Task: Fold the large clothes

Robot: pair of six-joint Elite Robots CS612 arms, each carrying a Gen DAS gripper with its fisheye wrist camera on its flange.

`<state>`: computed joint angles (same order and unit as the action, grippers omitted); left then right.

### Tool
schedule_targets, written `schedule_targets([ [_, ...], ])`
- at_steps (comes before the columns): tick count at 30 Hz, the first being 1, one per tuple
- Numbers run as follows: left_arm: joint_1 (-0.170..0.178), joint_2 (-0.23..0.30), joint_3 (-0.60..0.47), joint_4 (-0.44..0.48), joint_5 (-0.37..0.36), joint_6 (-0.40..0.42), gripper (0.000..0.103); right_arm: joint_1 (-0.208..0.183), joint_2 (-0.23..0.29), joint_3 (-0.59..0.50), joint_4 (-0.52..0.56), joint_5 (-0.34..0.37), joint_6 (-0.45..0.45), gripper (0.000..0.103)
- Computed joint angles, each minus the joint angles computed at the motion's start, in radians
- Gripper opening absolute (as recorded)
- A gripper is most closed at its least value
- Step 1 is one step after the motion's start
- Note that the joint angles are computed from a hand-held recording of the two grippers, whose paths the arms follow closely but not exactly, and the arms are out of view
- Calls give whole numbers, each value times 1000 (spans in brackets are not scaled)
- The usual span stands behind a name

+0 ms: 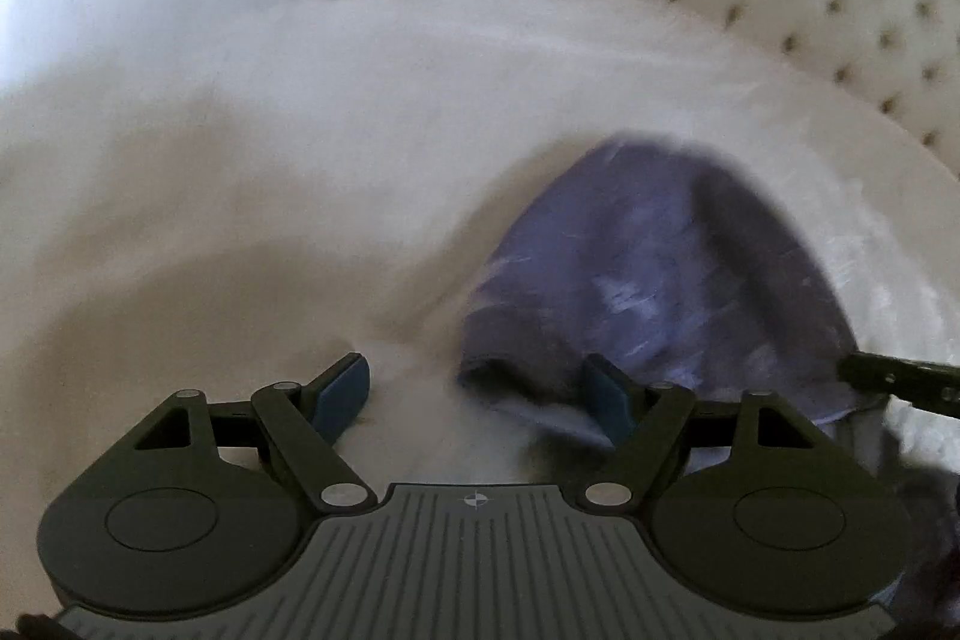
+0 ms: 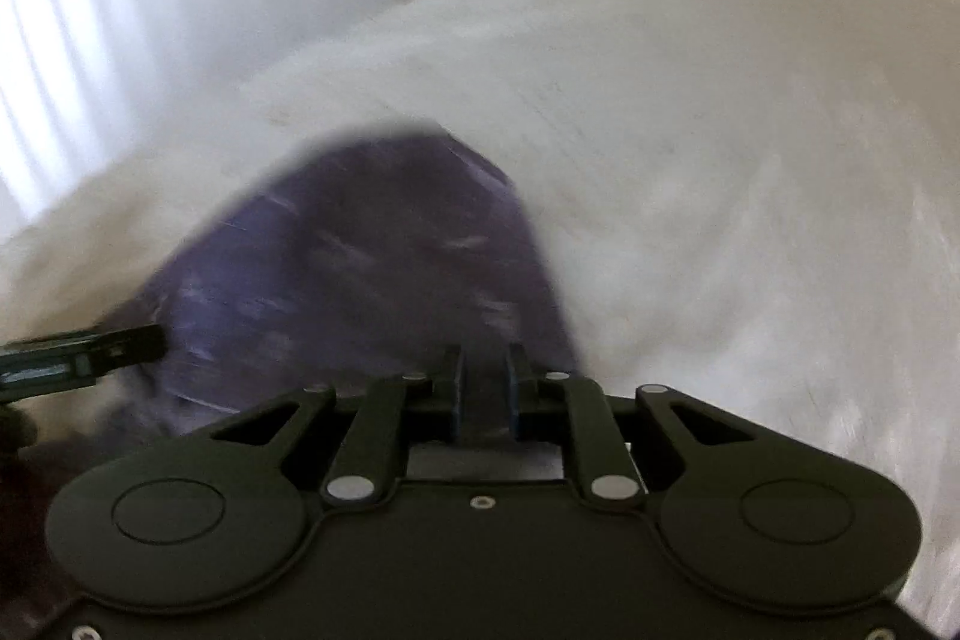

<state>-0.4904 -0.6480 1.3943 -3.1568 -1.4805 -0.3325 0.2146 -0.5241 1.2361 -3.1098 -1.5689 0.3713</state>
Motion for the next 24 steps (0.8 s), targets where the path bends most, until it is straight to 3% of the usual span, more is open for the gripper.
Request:
schedule_targets([
  [2, 13, 22, 13, -99, -42, -48, 80, -9, 4, 17, -20, 17, 31, 16],
  [5, 1, 32, 29, -169, -1, -24, 80, -19, 2, 37, -58, 48, 50, 17],
  [7, -4, 33, 25, -157, 21, -5, 81, -18, -3, 45, -70, 44, 23, 29],
  [9, 0, 34, 26, -165, 16, -7, 81, -21, -11, 57, -96, 53, 7, 55],
  [11, 2, 35, 26, -172, 11, -12, 81, -27, -21, 79, -165, 85, 20, 63],
  [14, -4, 38, 23, -167, 23, -6, 82, -29, -29, 74, -207, 84, 19, 66],
  [18, -6, 37, 27, -171, 25, -5, 82, -26, -18, 9, -157, 65, -14, 71],
  [24, -6, 37, 27, -173, 24, -4, 82, -17, 48, -160, -5, 36, -29, 78],
])
